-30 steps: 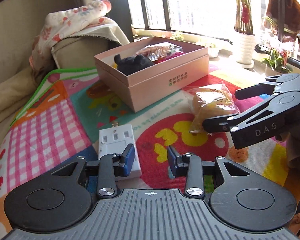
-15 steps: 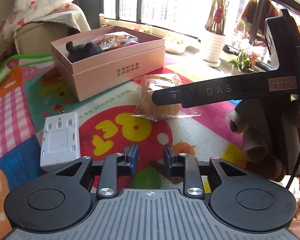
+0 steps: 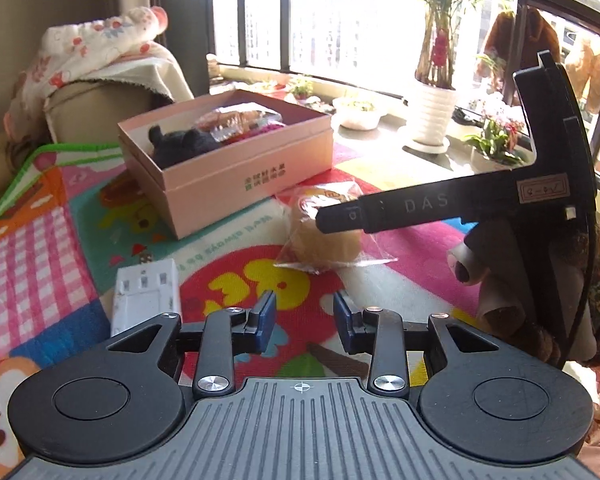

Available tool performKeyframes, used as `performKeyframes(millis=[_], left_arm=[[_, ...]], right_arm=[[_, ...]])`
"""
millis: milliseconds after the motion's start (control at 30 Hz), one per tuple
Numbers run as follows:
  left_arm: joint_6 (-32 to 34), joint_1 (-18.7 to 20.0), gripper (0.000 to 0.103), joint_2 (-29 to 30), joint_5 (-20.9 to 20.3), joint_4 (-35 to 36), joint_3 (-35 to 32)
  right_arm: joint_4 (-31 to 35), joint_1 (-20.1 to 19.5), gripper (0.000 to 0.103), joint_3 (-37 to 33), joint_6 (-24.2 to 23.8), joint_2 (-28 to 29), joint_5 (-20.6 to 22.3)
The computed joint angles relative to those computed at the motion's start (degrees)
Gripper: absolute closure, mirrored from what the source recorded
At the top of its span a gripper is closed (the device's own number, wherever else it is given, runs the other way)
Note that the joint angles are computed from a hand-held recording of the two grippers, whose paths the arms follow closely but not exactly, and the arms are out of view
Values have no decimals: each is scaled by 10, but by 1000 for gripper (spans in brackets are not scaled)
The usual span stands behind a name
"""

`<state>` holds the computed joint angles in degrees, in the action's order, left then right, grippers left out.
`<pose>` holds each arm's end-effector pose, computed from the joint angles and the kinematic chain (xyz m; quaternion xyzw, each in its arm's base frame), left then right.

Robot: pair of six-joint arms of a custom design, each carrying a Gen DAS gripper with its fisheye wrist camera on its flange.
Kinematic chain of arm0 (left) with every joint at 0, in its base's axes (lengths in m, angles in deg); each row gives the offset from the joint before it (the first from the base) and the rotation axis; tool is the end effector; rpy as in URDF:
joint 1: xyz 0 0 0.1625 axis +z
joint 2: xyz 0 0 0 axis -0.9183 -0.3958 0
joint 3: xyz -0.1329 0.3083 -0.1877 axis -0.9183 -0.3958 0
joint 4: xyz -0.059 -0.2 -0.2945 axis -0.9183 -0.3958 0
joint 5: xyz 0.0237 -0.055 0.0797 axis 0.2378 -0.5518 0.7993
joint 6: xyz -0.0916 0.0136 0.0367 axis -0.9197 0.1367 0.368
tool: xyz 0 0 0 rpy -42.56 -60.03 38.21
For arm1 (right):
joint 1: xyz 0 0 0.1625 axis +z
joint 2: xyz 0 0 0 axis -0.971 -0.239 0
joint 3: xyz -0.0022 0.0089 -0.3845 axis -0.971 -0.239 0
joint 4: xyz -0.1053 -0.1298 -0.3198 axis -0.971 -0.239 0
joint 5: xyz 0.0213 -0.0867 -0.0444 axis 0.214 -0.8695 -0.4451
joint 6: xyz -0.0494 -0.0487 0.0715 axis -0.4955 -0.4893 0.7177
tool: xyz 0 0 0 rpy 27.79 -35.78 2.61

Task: Organize objects
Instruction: 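Lift the white charger with the left gripper while the right holds the bun packet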

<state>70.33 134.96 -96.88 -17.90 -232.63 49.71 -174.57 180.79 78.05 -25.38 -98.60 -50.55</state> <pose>0.0349 -0.4245 0.2167 0.2944 0.8344 -0.3522 0.3049 0.2411 -0.4904 -0.1121 0.2240 -0.9018 0.3481 0.1245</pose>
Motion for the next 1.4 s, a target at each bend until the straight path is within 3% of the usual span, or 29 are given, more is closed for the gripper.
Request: performKeyframes(millis=[100, 333, 833, 967, 1000, 1067, 1200, 1267, 1400], left_arm=[[48, -11, 67, 47, 78, -124, -17], [55, 26, 66, 74, 118, -133, -64], [-169, 99, 63, -35, -28, 77, -93], [-201, 112, 62, -41, -25, 109, -108], [-217, 120, 58, -43, -32, 120, -113], [-255, 149, 59, -53, -91, 139, -120], [-288, 176, 59, -67, -167, 163, -127], [-275, 167, 59, -66, -162, 160, -122], [-198, 114, 58, -36, -72, 120, -98]], right_arm=[[1, -2, 0, 0, 4, -1, 4], [-3, -3, 0, 2, 8, -1, 8], [2, -1, 0, -1, 5, 1, 5], [1, -1, 0, 0, 5, 0, 5], [1, -1, 0, 0, 5, 0, 5], [1, -1, 0, 1, 5, 0, 5], [1, -1, 0, 2, 4, -1, 5], [1, -1, 0, 2, 4, -1, 4], [3, 0, 0, 1, 2, -1, 2]])
